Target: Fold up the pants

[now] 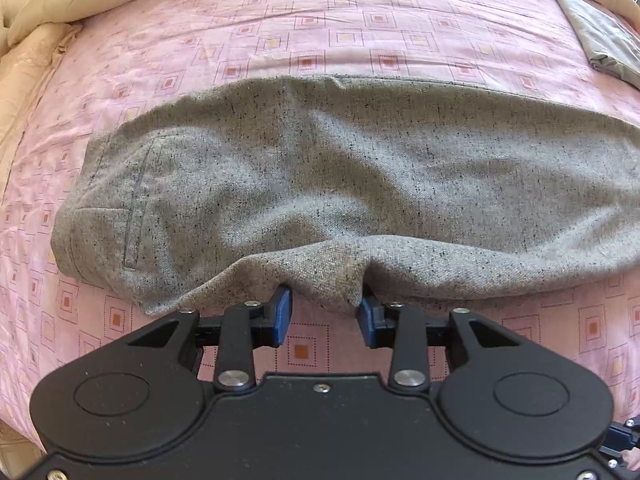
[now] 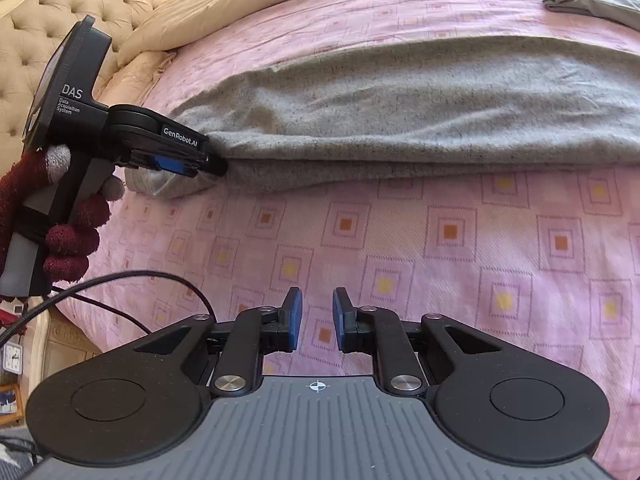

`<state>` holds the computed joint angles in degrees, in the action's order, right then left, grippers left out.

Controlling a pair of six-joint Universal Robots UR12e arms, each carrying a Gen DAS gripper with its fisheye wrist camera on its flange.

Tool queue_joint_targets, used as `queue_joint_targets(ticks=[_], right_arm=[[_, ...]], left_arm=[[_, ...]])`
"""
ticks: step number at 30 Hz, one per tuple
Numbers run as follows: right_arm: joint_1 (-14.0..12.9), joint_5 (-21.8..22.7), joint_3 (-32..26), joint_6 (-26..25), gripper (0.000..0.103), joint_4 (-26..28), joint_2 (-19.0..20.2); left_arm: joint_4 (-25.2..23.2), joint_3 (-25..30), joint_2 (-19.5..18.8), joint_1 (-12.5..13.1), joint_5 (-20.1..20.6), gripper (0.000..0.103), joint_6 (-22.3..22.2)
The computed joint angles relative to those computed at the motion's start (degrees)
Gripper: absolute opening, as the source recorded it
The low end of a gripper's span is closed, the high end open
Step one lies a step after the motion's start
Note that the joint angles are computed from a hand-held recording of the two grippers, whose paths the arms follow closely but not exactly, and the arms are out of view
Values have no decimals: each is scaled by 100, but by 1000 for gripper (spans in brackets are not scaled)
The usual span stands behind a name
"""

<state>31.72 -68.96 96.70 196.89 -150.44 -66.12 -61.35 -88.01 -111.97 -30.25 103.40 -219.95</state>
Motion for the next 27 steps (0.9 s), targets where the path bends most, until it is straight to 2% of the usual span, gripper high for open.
queue_joint_targets(ticks=[4,7,12,15,20,22,27], right_arm=[[6,-16,-44,-55,17,-229,50],[40,12,-133,-472,17,-520,138],[183,58,-620,-1554,25,-615,518],[313,-218,-952,-2139,27,-596,774],[417,-373,-1346,-2790,28,-304,1048],[473,-554,-1407,-3032,28,-414,1116],[465,-110,-1623,-3378,28,-180,1248]], left_arm=[[37,-31,74,89,-345,37,-270],[44,-46,118,166,-569,37,-285],[-216,44,86,239,-771,38,-21],[-355,70,84,261,-850,39,184],[-438,21,125,349,-1122,40,531],[-445,-35,164,398,-1266,40,650],[-393,-193,295,561,-1702,40,787]])
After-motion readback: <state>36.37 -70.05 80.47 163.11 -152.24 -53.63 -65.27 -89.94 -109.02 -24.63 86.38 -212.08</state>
